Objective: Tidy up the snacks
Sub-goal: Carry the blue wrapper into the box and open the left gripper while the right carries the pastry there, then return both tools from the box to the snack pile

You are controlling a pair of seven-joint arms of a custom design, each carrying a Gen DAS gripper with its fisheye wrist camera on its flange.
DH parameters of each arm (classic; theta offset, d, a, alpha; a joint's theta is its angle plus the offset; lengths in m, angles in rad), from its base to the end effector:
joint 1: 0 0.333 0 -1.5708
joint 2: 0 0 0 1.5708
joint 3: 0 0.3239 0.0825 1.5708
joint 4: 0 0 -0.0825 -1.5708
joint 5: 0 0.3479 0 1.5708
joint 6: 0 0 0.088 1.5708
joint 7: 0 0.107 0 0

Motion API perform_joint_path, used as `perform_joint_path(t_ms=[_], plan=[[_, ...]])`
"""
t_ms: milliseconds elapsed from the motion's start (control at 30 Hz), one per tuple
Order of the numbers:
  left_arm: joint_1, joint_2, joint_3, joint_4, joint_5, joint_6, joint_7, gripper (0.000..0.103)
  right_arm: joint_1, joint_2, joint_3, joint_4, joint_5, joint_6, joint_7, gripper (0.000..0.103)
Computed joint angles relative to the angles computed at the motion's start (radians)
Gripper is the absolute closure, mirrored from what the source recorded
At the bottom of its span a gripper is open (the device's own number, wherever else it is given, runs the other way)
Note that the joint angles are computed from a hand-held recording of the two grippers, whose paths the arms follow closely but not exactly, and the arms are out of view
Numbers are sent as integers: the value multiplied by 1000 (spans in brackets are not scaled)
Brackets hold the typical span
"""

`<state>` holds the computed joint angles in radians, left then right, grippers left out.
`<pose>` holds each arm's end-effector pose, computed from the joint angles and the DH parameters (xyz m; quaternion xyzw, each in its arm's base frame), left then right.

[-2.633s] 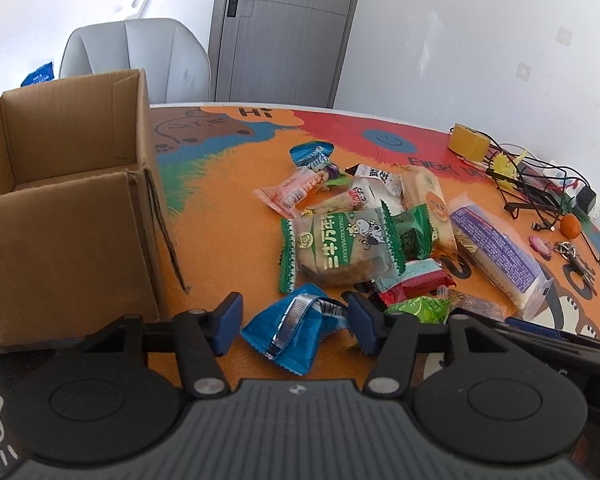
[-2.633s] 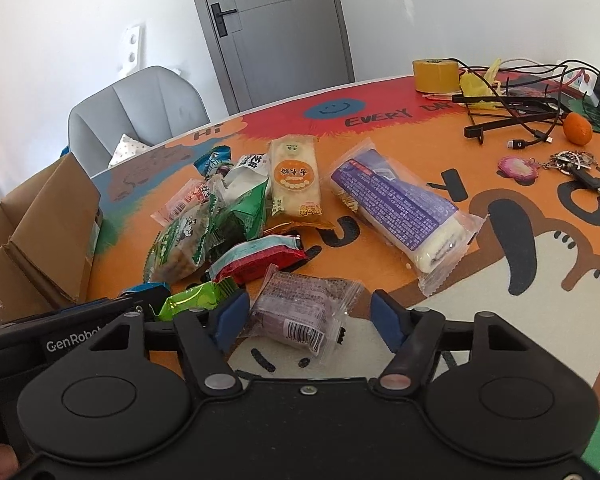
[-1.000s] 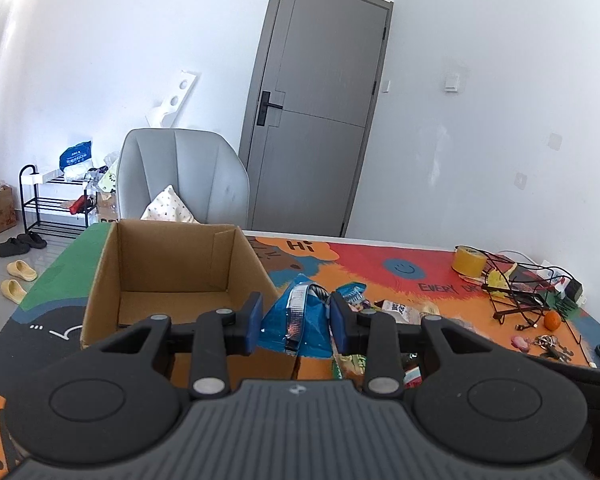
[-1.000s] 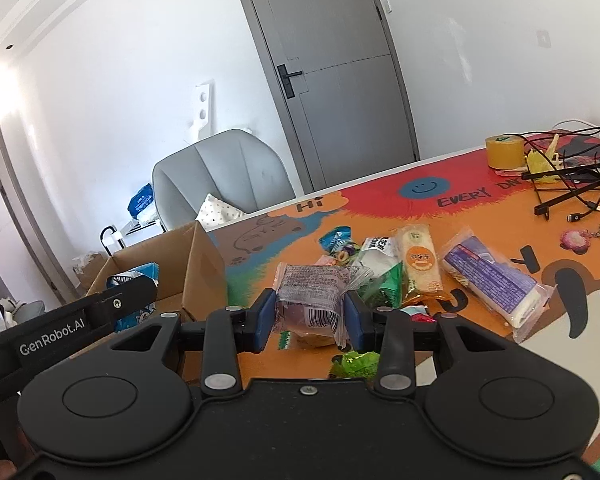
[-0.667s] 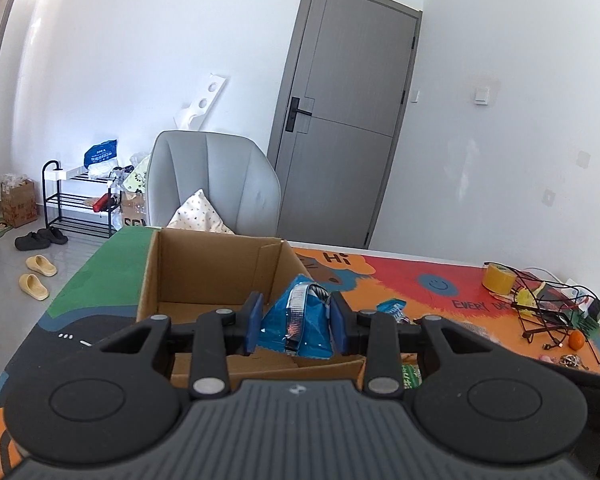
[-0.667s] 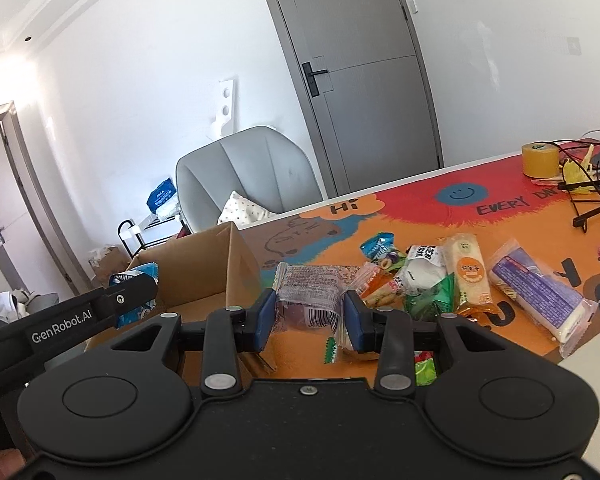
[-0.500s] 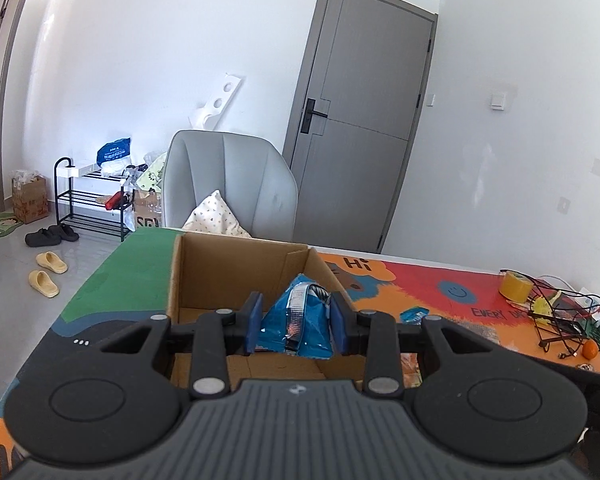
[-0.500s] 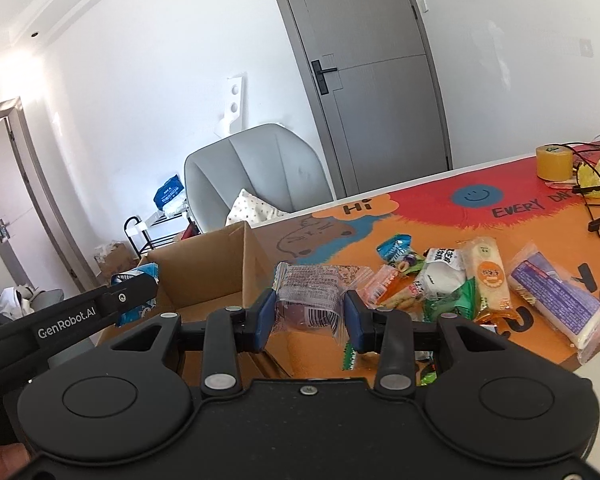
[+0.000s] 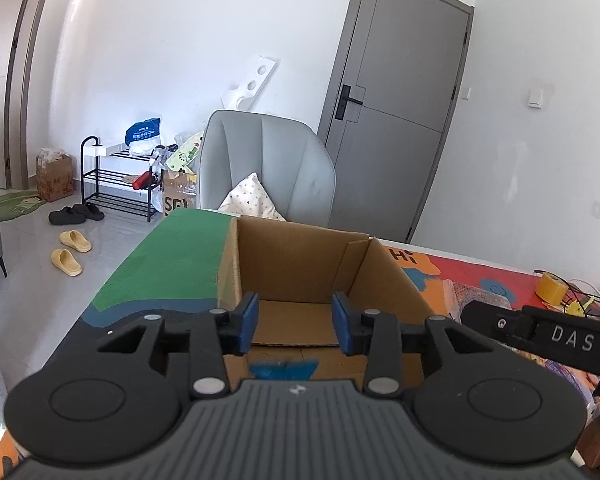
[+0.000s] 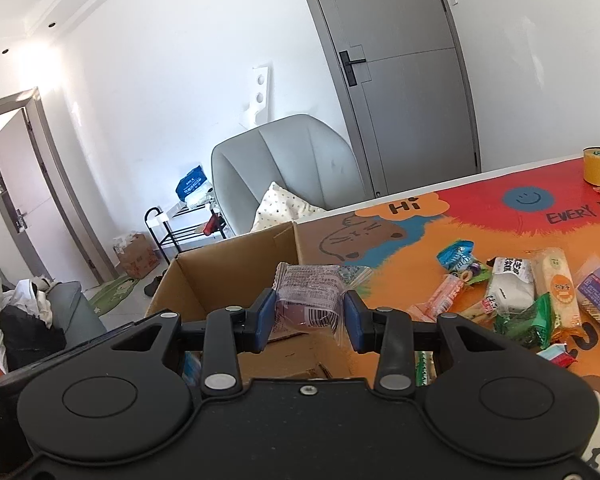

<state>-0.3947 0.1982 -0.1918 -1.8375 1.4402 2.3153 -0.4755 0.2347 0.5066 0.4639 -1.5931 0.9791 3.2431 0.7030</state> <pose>0.5260 -0.3170 0.4897 -0.7332 0.4118 -0.3647 0.3997 0.6096 0.3149 0.4795 -0.6891 0.4852 -0.1602 0.5140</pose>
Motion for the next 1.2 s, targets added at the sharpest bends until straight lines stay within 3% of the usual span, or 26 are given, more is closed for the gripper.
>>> perform_joint_path(t_ms=[167, 300, 367, 433, 533, 833, 1033, 1133, 1200], plan=[[5, -28, -3, -31, -16, -23, -24, 64, -4, 18, 14, 37, 14, -36, -6, 65], [8, -39, -12, -37, -29, -46, -25, 51, -21, 28, 48, 61, 60, -58, -63, 64], [8, -42, -15, -39, -35, -54, -25, 43, -3, 25, 27, 67, 76, -68, -70, 59], [8, -45, -19, -42, -43, -65, -25, 27, 14, 21, 4, 71, 95, -64, -59, 36], [4, -44, -22, -39, -31, -78, -36, 14, -2, 12, 19, 64, 146, -36, -93, 34], [-21, -4, -24, 18, -63, -114, 24, 8, -2, -50, -29, -22, 191, 22, -67, 19], [-47, 24, -20, 53, -46, -99, 55, 8, -27, -88, -37, -97, 174, 61, -16, 16], [-57, 43, -16, 77, -51, -77, 73, 7, -52, -104, -28, -131, 153, 79, 16, 15], [-65, 56, -13, 93, -57, -67, 85, 7, -93, -109, 9, -148, 141, 94, 23, 14]])
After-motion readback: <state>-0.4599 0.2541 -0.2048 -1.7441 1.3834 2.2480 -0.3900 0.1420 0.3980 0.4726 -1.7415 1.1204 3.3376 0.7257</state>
